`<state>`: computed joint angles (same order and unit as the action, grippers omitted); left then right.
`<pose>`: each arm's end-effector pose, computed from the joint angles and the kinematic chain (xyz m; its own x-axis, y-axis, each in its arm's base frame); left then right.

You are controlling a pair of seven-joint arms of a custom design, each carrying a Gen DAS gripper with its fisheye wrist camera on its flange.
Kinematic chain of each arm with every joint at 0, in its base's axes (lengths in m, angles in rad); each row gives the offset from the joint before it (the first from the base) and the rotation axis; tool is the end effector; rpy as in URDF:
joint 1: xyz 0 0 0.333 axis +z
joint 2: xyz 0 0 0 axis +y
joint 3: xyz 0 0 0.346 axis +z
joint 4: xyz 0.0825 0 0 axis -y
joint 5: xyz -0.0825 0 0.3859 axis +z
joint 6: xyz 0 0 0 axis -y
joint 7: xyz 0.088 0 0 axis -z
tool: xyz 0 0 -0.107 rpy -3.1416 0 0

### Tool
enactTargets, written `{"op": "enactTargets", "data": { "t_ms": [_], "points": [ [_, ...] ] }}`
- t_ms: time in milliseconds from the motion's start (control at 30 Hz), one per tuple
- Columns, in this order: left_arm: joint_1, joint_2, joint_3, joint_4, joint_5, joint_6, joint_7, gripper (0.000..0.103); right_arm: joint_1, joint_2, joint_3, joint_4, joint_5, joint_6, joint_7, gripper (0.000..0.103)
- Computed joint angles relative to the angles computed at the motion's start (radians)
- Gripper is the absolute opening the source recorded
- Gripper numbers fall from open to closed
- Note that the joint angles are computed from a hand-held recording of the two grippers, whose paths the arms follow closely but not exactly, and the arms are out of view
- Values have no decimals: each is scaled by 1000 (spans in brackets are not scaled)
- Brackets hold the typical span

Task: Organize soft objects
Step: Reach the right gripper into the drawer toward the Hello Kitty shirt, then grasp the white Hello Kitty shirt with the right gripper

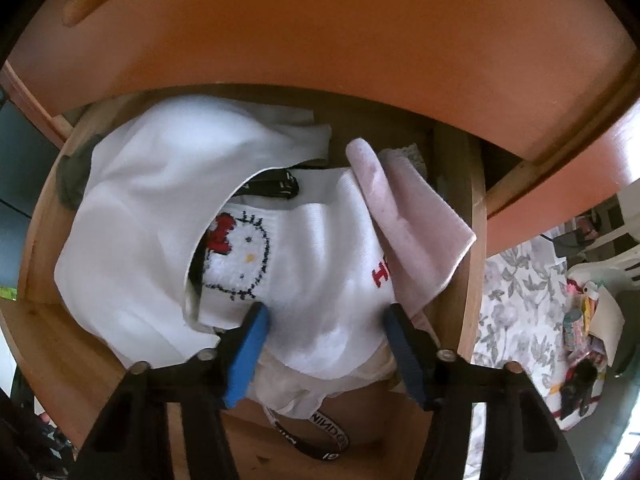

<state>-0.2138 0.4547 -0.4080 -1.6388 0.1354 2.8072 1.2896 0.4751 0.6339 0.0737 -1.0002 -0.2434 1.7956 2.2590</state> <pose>0.6230 -0.3874 0.4858 -0.4112 -0.8786 0.2429 -0.7477 0.1727 -0.6412 0.6737 0.3650 0.5318 -0.1284 -0.9903 0.0527 -0.9624 0.1116 -0.2476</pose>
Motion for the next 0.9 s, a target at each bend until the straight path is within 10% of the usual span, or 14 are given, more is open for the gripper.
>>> {"op": "enactTargets", "data": {
  "t_ms": [300,900],
  "points": [
    [1,9,-1,6,-3,-13,4,102,-42,-104,4,-165,6,126,28,18],
    [0,18,-3,14,-11,-36,20,102,-42,-207,10,-255,-66,191,109,6]
  ]
}}
